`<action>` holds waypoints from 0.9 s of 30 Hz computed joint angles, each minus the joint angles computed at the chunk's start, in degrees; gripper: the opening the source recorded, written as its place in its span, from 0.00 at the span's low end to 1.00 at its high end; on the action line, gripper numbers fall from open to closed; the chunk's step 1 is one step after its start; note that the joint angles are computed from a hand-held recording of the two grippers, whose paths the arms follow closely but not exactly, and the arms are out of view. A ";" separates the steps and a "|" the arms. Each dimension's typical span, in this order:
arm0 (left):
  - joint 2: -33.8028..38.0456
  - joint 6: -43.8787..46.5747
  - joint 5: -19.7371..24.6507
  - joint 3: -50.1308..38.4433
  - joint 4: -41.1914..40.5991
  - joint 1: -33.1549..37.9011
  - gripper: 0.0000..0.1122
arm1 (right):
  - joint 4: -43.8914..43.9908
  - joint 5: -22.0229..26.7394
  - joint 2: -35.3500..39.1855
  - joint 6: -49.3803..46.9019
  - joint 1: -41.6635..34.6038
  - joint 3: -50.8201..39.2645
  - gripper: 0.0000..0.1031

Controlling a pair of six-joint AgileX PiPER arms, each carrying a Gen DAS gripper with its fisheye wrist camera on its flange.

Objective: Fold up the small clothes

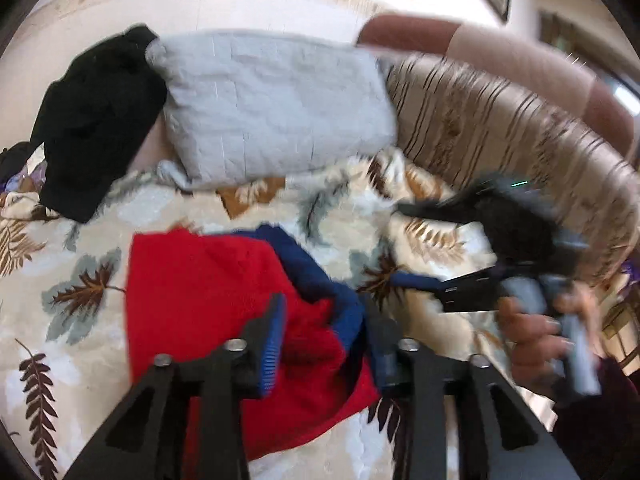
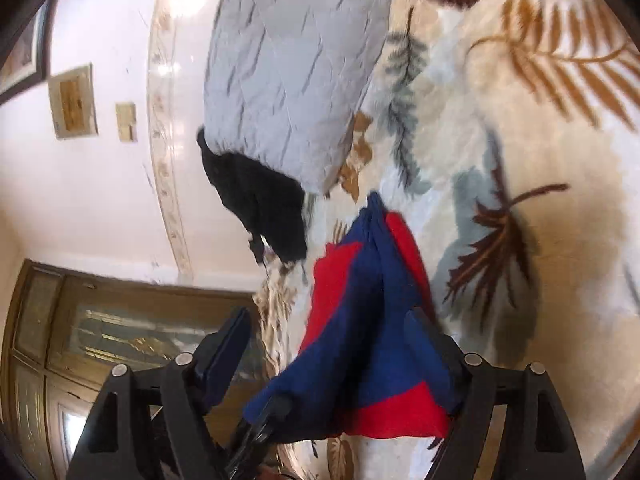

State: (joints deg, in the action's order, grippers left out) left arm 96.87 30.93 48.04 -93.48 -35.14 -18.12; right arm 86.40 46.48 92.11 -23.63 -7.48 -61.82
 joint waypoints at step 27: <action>4.81 -5.74 1.72 3.52 8.66 6.92 0.59 | -49.80 -7.53 13.45 38.64 15.97 -22.93 0.19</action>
State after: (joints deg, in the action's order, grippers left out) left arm 101.68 25.19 49.76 -89.95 -26.48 -11.20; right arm 36.60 38.95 105.56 15.01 8.50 -84.75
